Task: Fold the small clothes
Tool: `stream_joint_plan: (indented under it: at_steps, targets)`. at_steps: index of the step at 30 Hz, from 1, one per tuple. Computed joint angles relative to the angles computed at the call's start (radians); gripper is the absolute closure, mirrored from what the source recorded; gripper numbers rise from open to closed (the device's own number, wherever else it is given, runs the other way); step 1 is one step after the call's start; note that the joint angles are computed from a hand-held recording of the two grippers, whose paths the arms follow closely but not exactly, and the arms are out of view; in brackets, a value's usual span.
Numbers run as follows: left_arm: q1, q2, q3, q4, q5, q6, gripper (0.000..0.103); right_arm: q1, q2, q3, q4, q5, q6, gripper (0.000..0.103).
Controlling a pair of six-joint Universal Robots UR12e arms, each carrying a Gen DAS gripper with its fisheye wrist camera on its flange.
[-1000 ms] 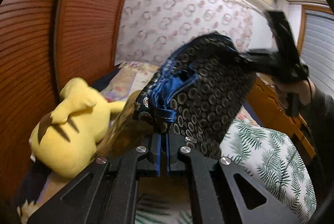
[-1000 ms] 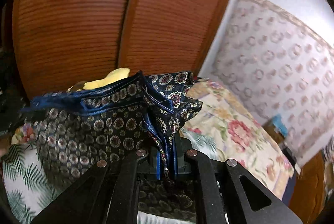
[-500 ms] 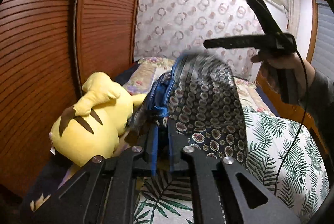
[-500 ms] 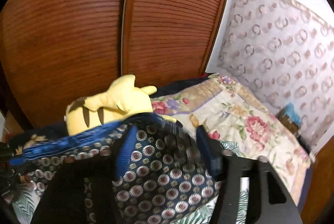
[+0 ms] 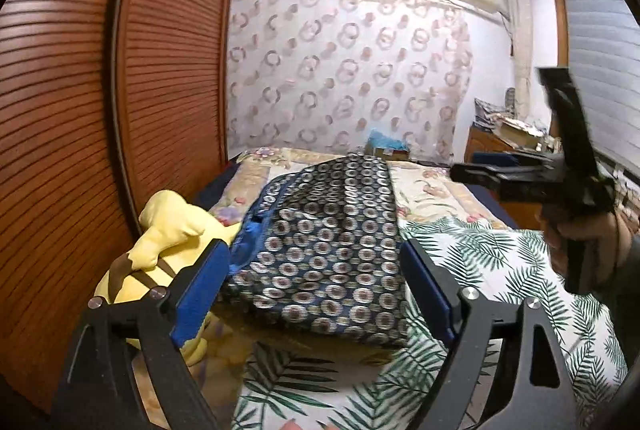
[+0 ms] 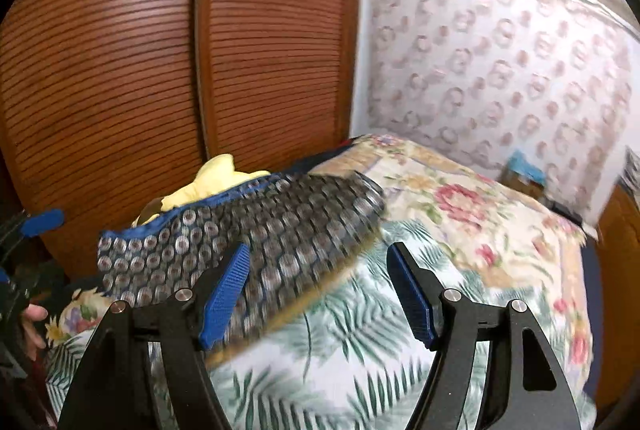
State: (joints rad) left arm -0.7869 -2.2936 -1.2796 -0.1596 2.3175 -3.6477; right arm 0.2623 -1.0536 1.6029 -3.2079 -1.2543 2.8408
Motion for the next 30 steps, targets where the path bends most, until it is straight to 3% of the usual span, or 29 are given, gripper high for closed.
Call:
stream_joint_plan:
  at_steps: [11, 13, 16, 23, 30]
  targets:
    - [-0.039, -0.061, 0.111, -0.005, -0.046, 0.056, 0.016, -0.053, -0.152, 0.318, -0.268, -0.112, 0.155, 0.029]
    - [-0.046, -0.072, 0.133, -0.006, -0.059, 0.076, 0.016, -0.058, -0.176, 0.364, -0.317, -0.12, 0.181, 0.019]
    - [-0.055, -0.087, 0.167, -0.014, -0.07, 0.095, 0.016, -0.065, -0.206, 0.417, -0.382, -0.137, 0.216, 0.014]
    - [-0.072, -0.117, 0.242, -0.028, -0.089, 0.142, 0.016, -0.023, -0.224, 0.479, -0.504, -0.274, 0.274, 0.01]
    - [-0.087, -0.141, 0.307, -0.048, -0.084, 0.16, 0.016, 0.029, -0.204, 0.502, -0.556, -0.364, 0.309, 0.01]
